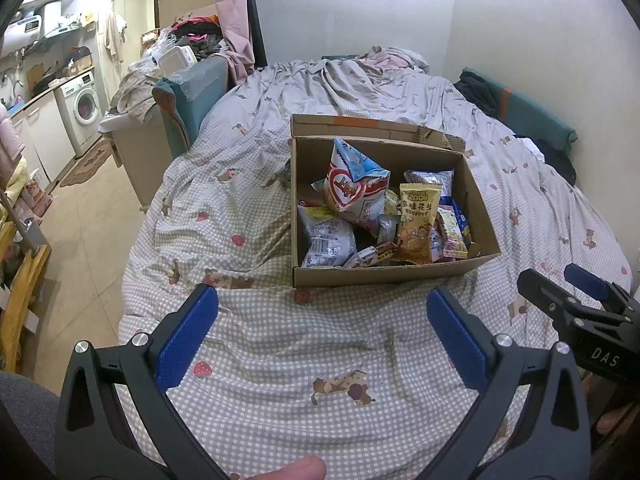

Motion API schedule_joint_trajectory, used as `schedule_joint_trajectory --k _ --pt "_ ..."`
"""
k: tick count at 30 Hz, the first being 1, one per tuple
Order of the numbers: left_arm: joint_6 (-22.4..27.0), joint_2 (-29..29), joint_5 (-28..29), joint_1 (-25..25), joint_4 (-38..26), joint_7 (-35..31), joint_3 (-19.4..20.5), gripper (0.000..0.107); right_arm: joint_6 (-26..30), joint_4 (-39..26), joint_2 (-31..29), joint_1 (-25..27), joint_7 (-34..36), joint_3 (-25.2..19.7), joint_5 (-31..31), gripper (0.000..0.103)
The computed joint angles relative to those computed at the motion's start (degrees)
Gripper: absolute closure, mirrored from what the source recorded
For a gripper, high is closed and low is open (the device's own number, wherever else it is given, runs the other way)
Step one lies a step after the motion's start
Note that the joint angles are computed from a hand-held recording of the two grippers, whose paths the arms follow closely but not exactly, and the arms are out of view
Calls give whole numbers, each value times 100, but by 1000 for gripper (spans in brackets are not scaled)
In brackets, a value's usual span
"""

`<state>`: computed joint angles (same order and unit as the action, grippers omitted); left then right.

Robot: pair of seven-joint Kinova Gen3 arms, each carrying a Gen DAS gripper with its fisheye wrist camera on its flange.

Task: Organize snacks

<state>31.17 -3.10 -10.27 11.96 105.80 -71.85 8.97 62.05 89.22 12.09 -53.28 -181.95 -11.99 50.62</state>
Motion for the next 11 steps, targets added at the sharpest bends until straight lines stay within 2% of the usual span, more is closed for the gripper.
schedule_joint_trajectory --k 3,11 --pt "-17 14 -169 5 21 154 44 5 -5 6 -1 2 9 -1 10 0" --pt "-98 -4 12 21 97 -1 -5 5 32 -38 30 -28 77 -1 70 0"
